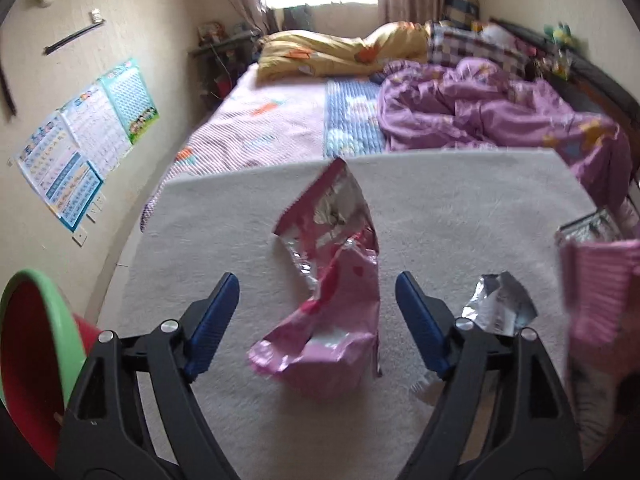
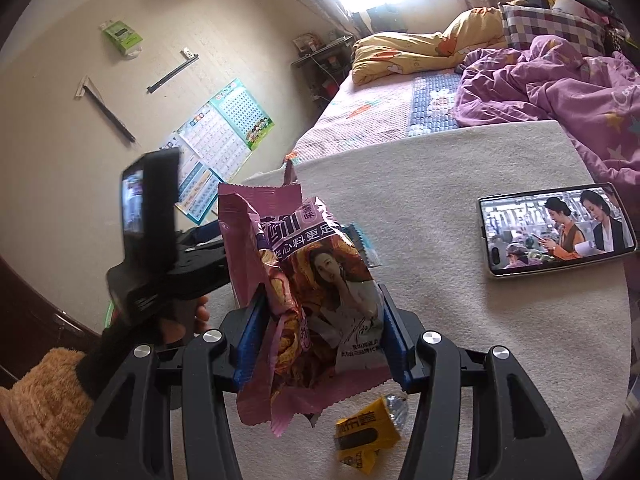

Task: Collect trash
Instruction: 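Grasp the pink foil bag with the left tool while the right tool grasps the pink snack bag, then lift and carry both pink bags over the green bucket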

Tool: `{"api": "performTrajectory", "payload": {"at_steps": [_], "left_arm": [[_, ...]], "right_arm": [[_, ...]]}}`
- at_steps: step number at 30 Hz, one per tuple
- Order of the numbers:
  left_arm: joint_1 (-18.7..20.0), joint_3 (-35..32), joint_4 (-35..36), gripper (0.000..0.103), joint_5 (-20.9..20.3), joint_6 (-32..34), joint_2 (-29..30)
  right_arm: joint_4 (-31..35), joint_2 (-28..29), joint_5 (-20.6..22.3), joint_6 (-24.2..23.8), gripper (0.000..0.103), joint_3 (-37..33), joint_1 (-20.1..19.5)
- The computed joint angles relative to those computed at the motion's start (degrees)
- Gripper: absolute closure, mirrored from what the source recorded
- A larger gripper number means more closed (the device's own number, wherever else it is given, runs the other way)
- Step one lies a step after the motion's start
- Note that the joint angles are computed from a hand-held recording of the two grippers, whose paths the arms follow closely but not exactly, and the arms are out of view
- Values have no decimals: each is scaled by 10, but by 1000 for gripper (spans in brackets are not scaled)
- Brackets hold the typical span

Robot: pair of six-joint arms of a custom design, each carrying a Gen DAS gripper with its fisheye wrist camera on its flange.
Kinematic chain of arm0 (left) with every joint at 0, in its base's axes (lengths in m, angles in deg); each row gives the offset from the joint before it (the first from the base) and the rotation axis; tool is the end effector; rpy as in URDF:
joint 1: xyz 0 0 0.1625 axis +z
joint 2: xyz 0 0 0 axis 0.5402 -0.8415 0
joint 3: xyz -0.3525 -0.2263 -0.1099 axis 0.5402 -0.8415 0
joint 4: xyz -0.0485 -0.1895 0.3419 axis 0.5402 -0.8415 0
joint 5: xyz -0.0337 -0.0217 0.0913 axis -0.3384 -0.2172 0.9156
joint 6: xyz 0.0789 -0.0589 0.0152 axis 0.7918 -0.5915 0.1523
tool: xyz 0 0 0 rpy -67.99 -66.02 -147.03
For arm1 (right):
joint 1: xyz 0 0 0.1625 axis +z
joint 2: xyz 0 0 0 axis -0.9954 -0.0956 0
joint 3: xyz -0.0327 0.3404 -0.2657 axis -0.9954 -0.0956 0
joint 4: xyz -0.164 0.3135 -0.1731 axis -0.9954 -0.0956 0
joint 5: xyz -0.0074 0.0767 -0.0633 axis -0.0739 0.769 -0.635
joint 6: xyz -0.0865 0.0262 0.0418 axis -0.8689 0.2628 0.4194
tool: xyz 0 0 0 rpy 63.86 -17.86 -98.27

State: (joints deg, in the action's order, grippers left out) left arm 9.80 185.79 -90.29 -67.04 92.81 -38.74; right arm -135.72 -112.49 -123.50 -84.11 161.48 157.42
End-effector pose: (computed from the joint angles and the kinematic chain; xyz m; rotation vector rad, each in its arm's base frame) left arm -0.2833 -0.5364 -0.0785 0.9549 2.2156 -0.5655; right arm 0.0265 -0.3638 0.2250 0.0323 -2.6639 1.1060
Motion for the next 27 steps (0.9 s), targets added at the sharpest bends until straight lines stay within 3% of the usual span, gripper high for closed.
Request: {"api": "performTrajectory", "payload": {"at_steps": [4,9,10,11,27], "left_arm": [[-1,-17,34,30,36,14,20],[6,-17,50,55,31,0,17],[4,-15,42,64,37,5,18],[4,-13,38,66,40,8,19],[-35,94,-33,69,21,-22,-51]], "right_arm": [[0,-3,3,4,52,2,-8],[0,-1,5,8,52,4,-10],[0,0,5,8,52,4,-9],[1,0,5,8,52,3,-8],[5,13,-2,7,52,-3,28]]}}
